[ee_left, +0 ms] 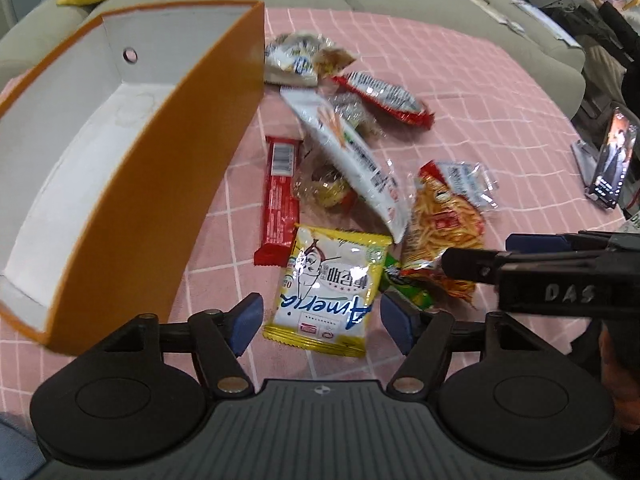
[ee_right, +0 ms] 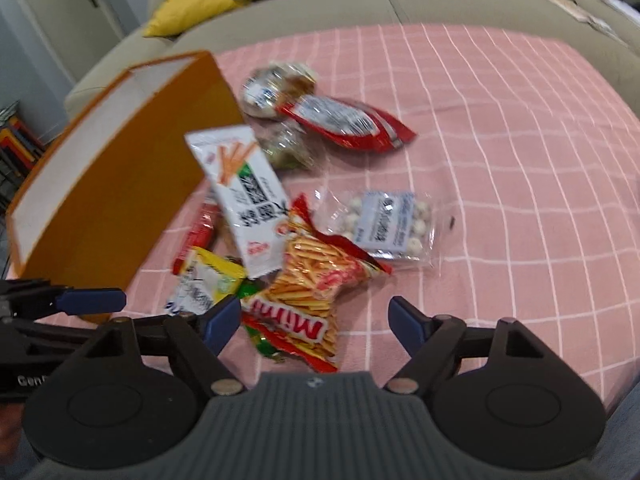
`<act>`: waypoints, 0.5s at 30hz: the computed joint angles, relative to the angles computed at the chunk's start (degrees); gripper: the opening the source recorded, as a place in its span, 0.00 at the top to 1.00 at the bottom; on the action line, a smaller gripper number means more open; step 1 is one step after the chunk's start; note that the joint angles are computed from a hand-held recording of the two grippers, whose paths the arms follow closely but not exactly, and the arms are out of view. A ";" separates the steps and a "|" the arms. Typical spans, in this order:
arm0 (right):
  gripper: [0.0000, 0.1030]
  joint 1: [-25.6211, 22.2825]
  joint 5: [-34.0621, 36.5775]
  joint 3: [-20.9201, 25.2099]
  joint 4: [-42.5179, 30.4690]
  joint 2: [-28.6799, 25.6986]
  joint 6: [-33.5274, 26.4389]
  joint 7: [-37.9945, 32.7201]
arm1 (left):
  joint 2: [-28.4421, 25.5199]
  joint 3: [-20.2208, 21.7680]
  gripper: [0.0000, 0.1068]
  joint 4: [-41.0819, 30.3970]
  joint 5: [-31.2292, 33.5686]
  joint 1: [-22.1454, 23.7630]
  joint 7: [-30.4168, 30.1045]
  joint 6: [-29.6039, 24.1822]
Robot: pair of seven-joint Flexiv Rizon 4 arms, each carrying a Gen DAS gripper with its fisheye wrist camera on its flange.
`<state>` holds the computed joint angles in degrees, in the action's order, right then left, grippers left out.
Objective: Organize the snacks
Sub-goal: 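Grasp the yellow Amerio bag with the left tool while the right grasps the red MIMI bag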
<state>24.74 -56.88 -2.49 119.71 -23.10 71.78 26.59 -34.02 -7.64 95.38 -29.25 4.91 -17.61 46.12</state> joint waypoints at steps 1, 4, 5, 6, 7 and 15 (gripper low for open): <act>0.24 -0.30 -0.56 -0.58 0.33 -0.30 1.98 1.72 | -0.56 0.24 0.24 -0.57 0.51 -0.24 -0.39 -0.41; 0.24 -0.25 -2.29 -2.39 0.68 -1.01 5.44 5.24 | -1.59 0.51 0.23 -1.68 1.78 -0.48 -0.67 -1.55; 0.24 -0.23 -2.25 -2.53 0.54 -1.22 5.58 5.19 | -1.86 0.39 0.22 -1.90 1.93 -0.46 -0.46 -1.75; 0.24 -0.17 -2.41 -2.80 0.40 -1.45 5.87 5.28 | -2.19 0.25 0.21 -2.10 2.00 -0.48 -0.24 -1.74; 0.25 -0.09 -2.72 -3.17 0.31 -1.67 6.51 5.66 | -2.49 0.19 0.21 -2.28 2.11 -0.60 -0.19 -1.50; 0.39 0.96 -2.98 -5.72 0.05 -3.03 10.00 6.05 | -4.66 0.16 0.21 -4.70 3.78 -1.43 -1.74 -2.59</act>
<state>25.70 -59.85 -8.21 119.76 -26.12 81.78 32.64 -38.68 -7.48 90.68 -25.47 3.48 -19.35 43.53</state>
